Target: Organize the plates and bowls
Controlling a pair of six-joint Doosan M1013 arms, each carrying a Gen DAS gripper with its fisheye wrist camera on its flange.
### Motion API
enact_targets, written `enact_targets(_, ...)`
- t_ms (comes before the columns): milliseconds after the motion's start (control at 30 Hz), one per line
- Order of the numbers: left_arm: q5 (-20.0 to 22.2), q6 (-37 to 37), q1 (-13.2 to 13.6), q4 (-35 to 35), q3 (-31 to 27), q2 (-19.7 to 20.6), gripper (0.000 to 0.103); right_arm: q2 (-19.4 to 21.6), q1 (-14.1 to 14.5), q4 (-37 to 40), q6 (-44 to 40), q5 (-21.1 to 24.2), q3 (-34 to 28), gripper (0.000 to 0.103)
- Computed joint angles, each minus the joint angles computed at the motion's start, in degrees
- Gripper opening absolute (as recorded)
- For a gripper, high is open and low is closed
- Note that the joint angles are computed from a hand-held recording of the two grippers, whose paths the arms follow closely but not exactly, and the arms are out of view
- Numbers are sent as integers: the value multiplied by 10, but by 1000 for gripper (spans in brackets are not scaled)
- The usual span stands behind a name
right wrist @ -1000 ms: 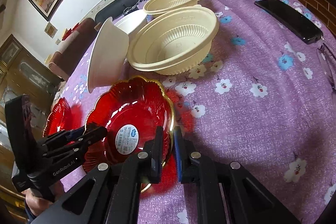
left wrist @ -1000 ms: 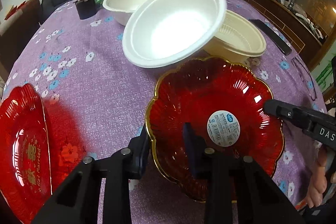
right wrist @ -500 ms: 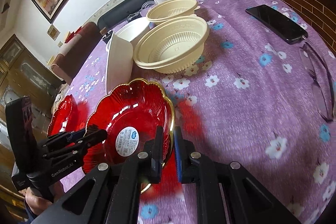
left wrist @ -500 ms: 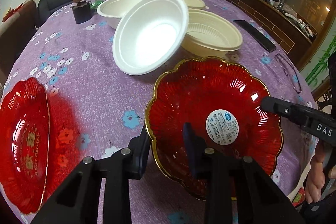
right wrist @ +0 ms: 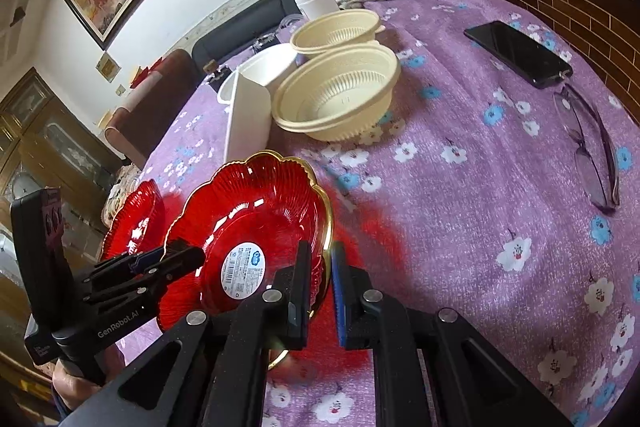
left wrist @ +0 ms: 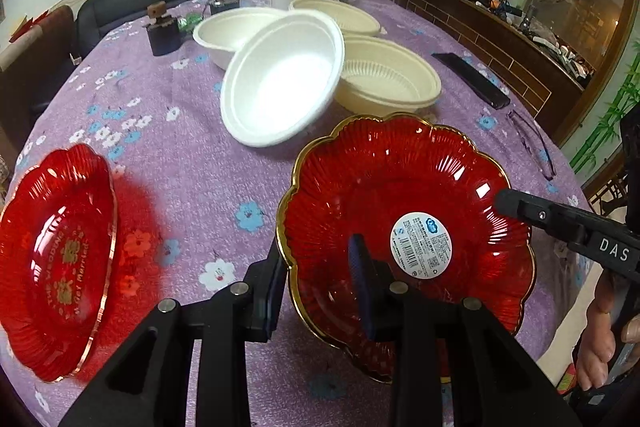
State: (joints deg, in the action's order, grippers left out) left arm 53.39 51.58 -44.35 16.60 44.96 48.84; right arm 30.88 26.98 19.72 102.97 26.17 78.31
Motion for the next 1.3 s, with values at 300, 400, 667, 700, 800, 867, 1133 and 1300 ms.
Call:
enact_targets(300, -18, -7, 2, 17, -4, -6, 30, -5, 1, -5, -2, -7, -7, 10)
enact_targets(400, -19, -13, 2, 24, -2, -8, 30, -3, 1, 0, -9, -5, -13, 10)
enact_targets(667, -32, -36, 4, 39, 20, -24, 30, 7, 3, 12, -26, 10, -36, 10)
enact_targets(700, -37, -40, 5, 42, 26, -27, 30, 8, 4, 11, -26, 10, -40, 10)
enact_targets(800, -47, -55, 7, 53, 41, -38, 30, 9, 8, 9, -29, 11, -49, 10)
enact_targets(867, -51, -69, 8, 64, 51, -44, 30, 10, 12, 4, -30, 11, -54, 10)
enact_targets(1133, -63, -143, 14, 118, 103, -78, 30, 34, 28, 2, -57, 35, -106, 10)
enact_targets(1300, -62, -195, 20, 150, 138, -100, 30, 59, 37, 21, -84, 64, -150, 10)
